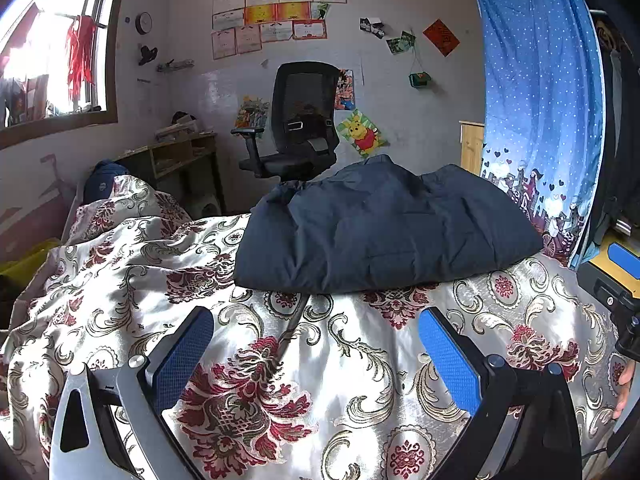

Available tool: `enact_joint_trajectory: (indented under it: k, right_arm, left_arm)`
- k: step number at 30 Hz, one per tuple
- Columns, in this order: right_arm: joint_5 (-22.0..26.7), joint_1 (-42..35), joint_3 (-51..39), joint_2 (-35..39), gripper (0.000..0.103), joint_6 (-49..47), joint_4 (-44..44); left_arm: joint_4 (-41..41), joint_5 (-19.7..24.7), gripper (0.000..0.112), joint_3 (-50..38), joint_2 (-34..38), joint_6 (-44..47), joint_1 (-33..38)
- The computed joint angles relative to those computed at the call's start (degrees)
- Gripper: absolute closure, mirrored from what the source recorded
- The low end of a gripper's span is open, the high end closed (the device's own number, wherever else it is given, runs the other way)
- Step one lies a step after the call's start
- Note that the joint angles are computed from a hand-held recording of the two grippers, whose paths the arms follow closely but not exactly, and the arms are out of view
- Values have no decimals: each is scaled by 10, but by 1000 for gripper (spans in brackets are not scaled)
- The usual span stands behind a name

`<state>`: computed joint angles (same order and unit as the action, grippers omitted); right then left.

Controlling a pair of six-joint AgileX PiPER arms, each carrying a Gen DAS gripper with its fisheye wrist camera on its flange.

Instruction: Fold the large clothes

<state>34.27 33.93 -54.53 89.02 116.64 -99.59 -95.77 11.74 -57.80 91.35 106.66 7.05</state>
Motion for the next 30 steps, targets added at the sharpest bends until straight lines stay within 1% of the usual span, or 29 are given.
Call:
enact_joint_trajectory:
  k: [30]
  right_arm:
    - [0, 0, 2, 0, 2, 3, -2]
  left_arm:
    - [2, -2, 9, 1, -1, -3, -2]
